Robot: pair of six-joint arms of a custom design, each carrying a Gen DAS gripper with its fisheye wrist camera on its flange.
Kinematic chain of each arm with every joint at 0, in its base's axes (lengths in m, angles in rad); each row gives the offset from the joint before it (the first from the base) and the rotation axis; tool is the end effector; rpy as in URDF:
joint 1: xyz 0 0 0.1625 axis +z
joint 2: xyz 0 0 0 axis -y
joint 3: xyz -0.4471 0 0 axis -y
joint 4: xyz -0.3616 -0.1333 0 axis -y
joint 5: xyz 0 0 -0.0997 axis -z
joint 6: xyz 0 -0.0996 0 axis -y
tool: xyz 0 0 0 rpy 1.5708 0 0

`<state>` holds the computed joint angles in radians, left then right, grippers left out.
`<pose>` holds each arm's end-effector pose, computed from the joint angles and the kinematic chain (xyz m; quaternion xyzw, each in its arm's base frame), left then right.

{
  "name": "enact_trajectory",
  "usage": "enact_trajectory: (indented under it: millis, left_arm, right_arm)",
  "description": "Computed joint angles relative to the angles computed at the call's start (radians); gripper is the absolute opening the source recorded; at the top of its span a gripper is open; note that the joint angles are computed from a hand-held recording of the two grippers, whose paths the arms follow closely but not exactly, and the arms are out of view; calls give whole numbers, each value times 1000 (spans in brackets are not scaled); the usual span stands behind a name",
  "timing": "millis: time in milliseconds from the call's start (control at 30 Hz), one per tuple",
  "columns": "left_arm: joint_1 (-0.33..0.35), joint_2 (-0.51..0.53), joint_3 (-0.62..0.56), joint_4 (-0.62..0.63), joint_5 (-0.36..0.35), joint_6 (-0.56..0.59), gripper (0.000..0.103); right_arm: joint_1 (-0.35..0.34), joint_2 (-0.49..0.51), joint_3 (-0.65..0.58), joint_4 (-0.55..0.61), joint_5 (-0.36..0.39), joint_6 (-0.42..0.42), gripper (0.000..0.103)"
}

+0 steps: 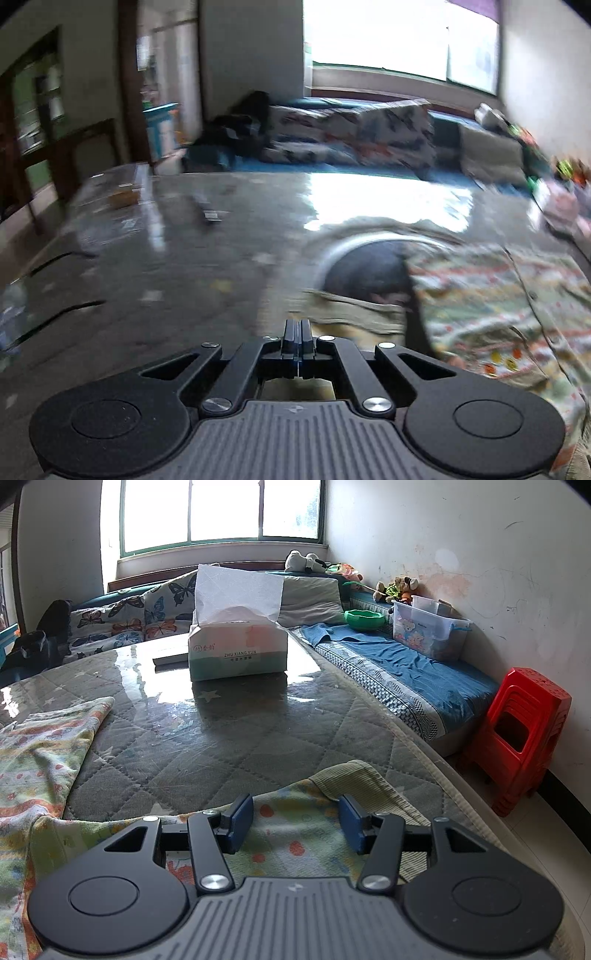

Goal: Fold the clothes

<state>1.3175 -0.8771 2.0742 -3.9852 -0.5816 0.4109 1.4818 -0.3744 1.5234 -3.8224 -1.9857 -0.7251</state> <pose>0.0834 -0.5419 0.2442 -0.0211 0.7711 -0.4710 0.4278 0.0314 -0.6960 0.0439 0.1582 -0.8255 0.4012 0.3640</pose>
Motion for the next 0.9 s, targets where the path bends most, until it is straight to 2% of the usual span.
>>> enact_trajectory:
  millis: [133,333,467,500,733,900]
  left_arm:
    - [-1,-58,61,26,-2,-61,0]
    - [-23,-32,57,102,-88,-39,5]
    - [-32,19,5,156,-113,10,25]
    - [-32,32,-11,166,-120,34,27]
    - [-2,108,-147,266,-107,85,27]
    - [21,117,-177,318,-96,66,25]
  right_arm:
    - [2,2,-3,0,-6,1,54]
    - [3,3,-5,1,-9,3,55]
    - [3,3,-5,1,-6,2,55]
    - [2,2,-5,1,-5,2,55]
    - [-1,0,0,2,5,3,56]
    - [-2,0,1,0,8,4,58]
